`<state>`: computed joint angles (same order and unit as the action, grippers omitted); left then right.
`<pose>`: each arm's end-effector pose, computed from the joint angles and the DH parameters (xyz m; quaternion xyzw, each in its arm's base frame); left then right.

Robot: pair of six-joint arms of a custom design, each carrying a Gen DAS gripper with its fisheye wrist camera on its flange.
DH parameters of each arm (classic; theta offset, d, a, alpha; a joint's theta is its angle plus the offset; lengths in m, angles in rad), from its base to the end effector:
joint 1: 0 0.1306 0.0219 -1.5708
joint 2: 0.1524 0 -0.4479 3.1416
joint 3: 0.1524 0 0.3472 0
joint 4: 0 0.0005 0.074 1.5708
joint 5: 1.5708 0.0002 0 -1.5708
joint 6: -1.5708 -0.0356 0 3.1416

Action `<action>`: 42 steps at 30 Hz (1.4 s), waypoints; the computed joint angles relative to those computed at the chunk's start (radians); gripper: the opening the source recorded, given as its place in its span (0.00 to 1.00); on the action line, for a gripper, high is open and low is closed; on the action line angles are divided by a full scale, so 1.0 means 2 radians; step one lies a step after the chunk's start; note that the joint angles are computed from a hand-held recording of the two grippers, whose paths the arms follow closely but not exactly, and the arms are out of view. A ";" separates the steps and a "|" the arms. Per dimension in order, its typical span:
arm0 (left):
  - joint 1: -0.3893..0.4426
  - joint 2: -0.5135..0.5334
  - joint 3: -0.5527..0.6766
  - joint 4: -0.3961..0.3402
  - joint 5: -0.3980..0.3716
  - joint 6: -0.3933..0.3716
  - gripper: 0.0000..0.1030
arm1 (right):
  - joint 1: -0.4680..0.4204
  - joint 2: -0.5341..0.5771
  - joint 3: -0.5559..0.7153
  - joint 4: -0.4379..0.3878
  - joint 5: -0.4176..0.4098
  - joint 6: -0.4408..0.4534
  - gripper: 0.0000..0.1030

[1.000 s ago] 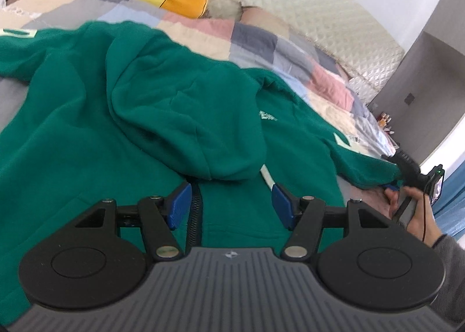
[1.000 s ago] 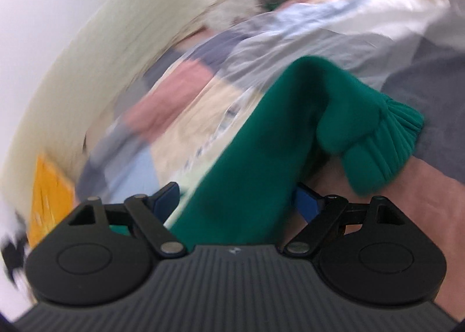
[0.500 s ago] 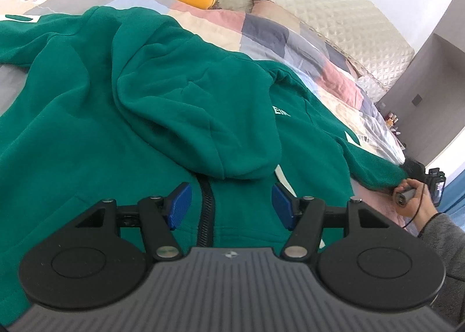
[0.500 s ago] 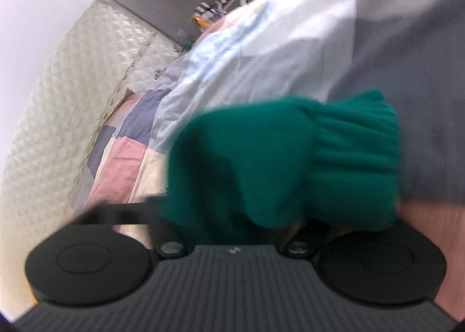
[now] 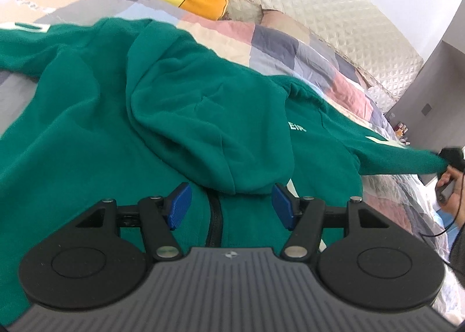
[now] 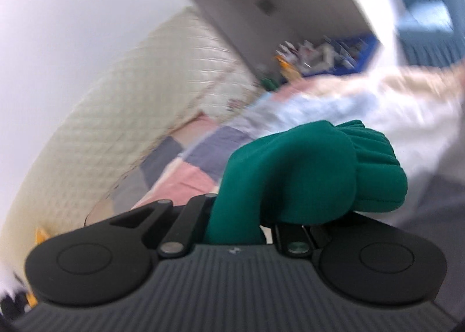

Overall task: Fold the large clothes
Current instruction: 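Grasp the green hoodie sleeve cuff with the right gripper and lift it, then carry the sleeve across the hoodie body with the right gripper and release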

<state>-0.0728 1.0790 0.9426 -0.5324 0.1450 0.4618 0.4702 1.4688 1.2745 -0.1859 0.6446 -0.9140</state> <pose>0.3011 -0.0276 0.4379 -0.1425 0.8868 -0.1777 0.4021 0.4380 0.1980 0.4727 0.3461 0.7270 0.1375 0.5769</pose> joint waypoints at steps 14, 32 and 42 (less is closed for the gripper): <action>0.086 0.004 0.046 -0.025 0.091 -0.042 0.65 | 0.134 0.082 0.264 -0.064 0.058 0.320 0.11; 0.228 -0.009 0.035 0.001 0.176 -0.057 0.65 | 0.294 0.231 0.417 -0.111 0.042 0.479 0.11; 0.316 0.022 0.035 0.047 0.226 -0.041 0.65 | 0.336 0.319 0.461 -0.177 0.001 0.456 0.12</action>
<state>0.5584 1.1237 1.0132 -0.4381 0.5961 0.3801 1.1429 2.1067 2.1957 -0.5409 0.6458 -0.0028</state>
